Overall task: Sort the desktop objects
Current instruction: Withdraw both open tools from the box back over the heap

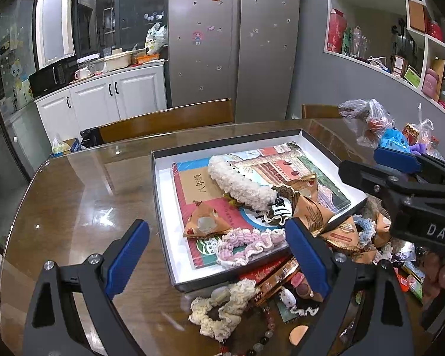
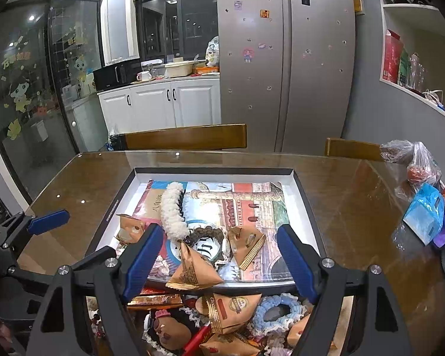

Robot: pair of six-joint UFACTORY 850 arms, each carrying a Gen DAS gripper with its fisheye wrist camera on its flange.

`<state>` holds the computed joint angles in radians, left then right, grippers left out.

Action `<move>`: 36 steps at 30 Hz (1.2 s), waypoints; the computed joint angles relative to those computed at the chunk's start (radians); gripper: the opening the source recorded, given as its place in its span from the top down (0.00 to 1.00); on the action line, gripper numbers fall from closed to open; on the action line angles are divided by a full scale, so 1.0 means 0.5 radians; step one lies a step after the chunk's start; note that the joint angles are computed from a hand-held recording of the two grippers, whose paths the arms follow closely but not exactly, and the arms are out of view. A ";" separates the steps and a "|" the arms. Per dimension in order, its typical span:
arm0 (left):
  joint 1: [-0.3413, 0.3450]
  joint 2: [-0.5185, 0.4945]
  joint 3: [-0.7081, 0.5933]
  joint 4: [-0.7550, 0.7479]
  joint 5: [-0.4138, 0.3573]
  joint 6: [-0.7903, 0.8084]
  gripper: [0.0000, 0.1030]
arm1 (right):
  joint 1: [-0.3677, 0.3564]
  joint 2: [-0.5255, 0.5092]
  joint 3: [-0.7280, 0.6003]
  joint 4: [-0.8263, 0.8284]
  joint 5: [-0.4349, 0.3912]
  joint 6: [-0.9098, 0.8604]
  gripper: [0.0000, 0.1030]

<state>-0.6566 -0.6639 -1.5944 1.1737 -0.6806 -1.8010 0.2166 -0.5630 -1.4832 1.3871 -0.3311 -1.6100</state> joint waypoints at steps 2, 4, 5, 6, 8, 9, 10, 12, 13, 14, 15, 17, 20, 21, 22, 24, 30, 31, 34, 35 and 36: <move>-0.009 0.024 0.026 0.023 0.000 -0.046 0.09 | -0.007 0.023 0.026 0.041 -0.014 -0.042 0.21; -0.026 0.054 0.056 0.035 -0.015 -0.086 0.09 | -0.022 0.049 0.058 0.074 -0.067 -0.080 0.21; -0.031 0.065 0.066 0.042 -0.019 -0.098 0.09 | -0.029 0.061 0.074 0.082 -0.089 -0.090 0.21; -0.041 0.079 0.081 0.047 -0.024 -0.110 0.09 | -0.037 0.084 0.108 0.122 -0.103 -0.130 0.21; -0.061 0.100 0.102 0.048 -0.040 -0.115 0.09 | -0.050 0.110 0.149 0.186 -0.115 -0.176 0.21; -0.071 0.109 0.114 0.055 -0.047 -0.125 0.09 | -0.065 0.121 0.171 0.196 -0.131 -0.171 0.21; -0.076 0.113 0.117 0.051 -0.051 -0.124 0.09 | -0.076 0.130 0.188 0.201 -0.137 -0.170 0.21; -0.092 0.126 0.134 0.055 -0.051 -0.150 0.09 | -0.098 0.145 0.213 0.216 -0.132 -0.174 0.21; -0.098 0.127 0.137 0.052 -0.050 -0.158 0.09 | -0.109 0.154 0.227 0.226 -0.133 -0.179 0.21; -0.104 0.124 0.133 0.041 -0.049 -0.157 0.09 | -0.119 0.163 0.241 0.239 -0.133 -0.187 0.21; -0.112 0.120 0.130 0.033 -0.046 -0.149 0.09 | -0.133 0.175 0.260 0.261 -0.135 -0.204 0.21; -0.127 0.110 0.124 0.033 -0.050 -0.141 0.09 | -0.160 0.192 0.292 0.277 -0.144 -0.218 0.21; -0.140 0.094 0.127 0.030 -0.016 -0.135 0.09 | -0.193 0.218 0.345 0.283 -0.156 -0.235 0.21; -0.146 0.092 0.136 0.029 0.004 -0.136 0.09 | -0.202 0.222 0.360 0.282 -0.167 -0.237 0.21; -0.146 0.088 0.139 0.026 0.012 -0.133 0.09 | -0.207 0.226 0.377 0.292 -0.171 -0.246 0.21; -0.156 0.079 0.146 0.021 0.005 -0.134 0.09 | -0.213 0.227 0.407 0.282 -0.190 -0.242 0.21; -0.160 0.091 0.211 -0.002 0.006 -0.178 0.09 | -0.197 0.225 0.484 0.274 -0.193 -0.274 0.21; -0.160 0.090 0.217 -0.008 -0.002 -0.176 0.09 | -0.196 0.223 0.490 0.272 -0.192 -0.278 0.21; -0.152 0.095 0.237 -0.025 0.010 -0.177 0.09 | -0.186 0.223 0.520 0.279 -0.191 -0.294 0.21; -0.148 0.097 0.246 -0.025 0.022 -0.187 0.09 | -0.186 0.221 0.525 0.281 -0.191 -0.300 0.21; -0.145 0.097 0.253 -0.023 0.032 -0.195 0.09 | -0.183 0.219 0.531 0.283 -0.190 -0.305 0.21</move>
